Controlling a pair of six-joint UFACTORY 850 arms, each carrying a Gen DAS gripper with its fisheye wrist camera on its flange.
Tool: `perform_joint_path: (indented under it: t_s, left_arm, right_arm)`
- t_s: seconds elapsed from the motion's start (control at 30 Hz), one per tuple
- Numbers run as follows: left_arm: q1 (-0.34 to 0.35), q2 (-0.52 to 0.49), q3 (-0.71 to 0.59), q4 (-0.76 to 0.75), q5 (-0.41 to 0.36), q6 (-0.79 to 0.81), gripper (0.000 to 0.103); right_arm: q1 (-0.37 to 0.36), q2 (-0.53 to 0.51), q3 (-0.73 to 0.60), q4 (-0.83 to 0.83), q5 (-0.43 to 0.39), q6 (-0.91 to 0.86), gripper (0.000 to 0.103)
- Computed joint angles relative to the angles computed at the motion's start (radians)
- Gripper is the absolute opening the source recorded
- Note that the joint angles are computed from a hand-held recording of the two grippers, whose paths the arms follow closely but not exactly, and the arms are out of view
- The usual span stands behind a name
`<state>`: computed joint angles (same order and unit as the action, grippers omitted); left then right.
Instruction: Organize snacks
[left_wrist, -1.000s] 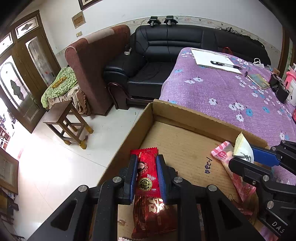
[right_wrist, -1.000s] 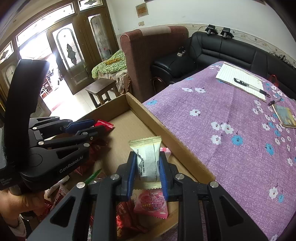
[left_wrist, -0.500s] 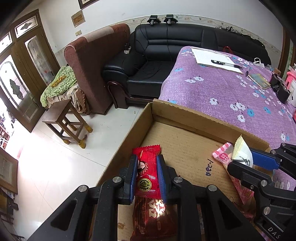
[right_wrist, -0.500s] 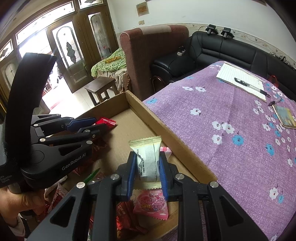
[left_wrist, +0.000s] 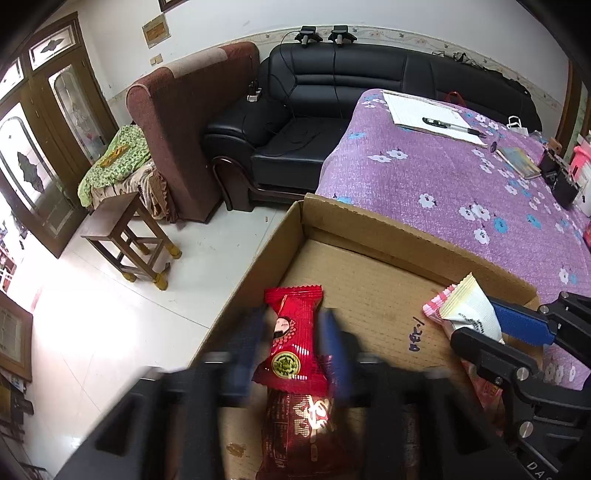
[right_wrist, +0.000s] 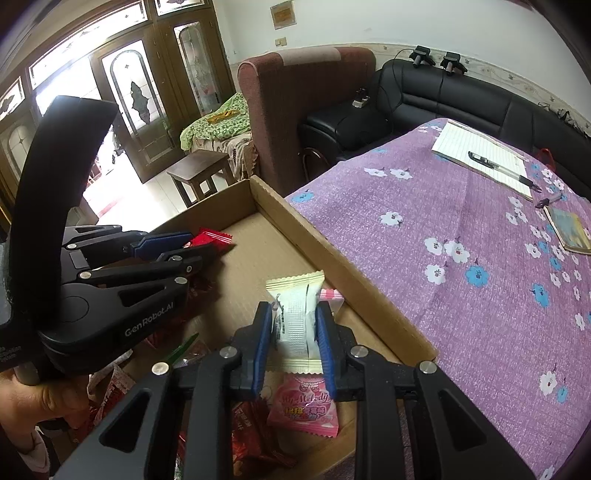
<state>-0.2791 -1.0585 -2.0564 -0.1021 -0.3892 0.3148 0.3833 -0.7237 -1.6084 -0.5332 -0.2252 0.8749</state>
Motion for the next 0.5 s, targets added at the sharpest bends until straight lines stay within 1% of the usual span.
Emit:
perform_joint_path:
  t_s: [0.03,0.07,0.1,0.17,0.23,0.27,0.3,0.4,0.5]
  left_arm:
    - [0.002,-0.003,-0.006,-0.046,-0.009,0.038,0.067]
    - [0.002,-0.001,-0.004,-0.068,-0.012,0.054,0.07]
    - [-0.001,0.009,0.01,-0.064,0.0,0.056,0.076]
    - [-0.007,0.02,0.026,-0.023,0.015,0.023,0.081]
    - [-0.005,0.032,0.041,-0.052,0.022,0.042,0.091]
    - [-0.004,0.042,0.054,-0.067,0.032,0.053,0.093]
    - [-0.004,0.058,0.074,-0.066,0.052,0.046,0.098]
    - [-0.001,0.106,0.136,-0.118,0.104,0.081,0.101]
    - [0.005,0.156,0.195,-0.22,0.142,0.168,0.101]
  right_arm:
    - [0.0,0.001,0.001,0.001,0.002,-0.001,0.025]
    - [0.0,0.002,0.002,-0.002,0.004,0.003,0.029]
    - [0.0,0.005,0.006,-0.024,0.004,0.024,0.034]
    - [0.004,0.009,0.011,-0.079,-0.001,0.078,0.037]
    - [0.003,0.023,0.029,-0.137,0.003,0.137,0.037]
    - [0.003,0.028,0.034,-0.154,0.004,0.157,0.037]
    - [0.002,0.039,0.047,-0.186,0.008,0.192,0.039]
    - [0.004,0.066,0.078,-0.293,0.01,0.299,0.042]
    - [0.012,0.098,0.114,-0.409,0.003,0.411,0.042]
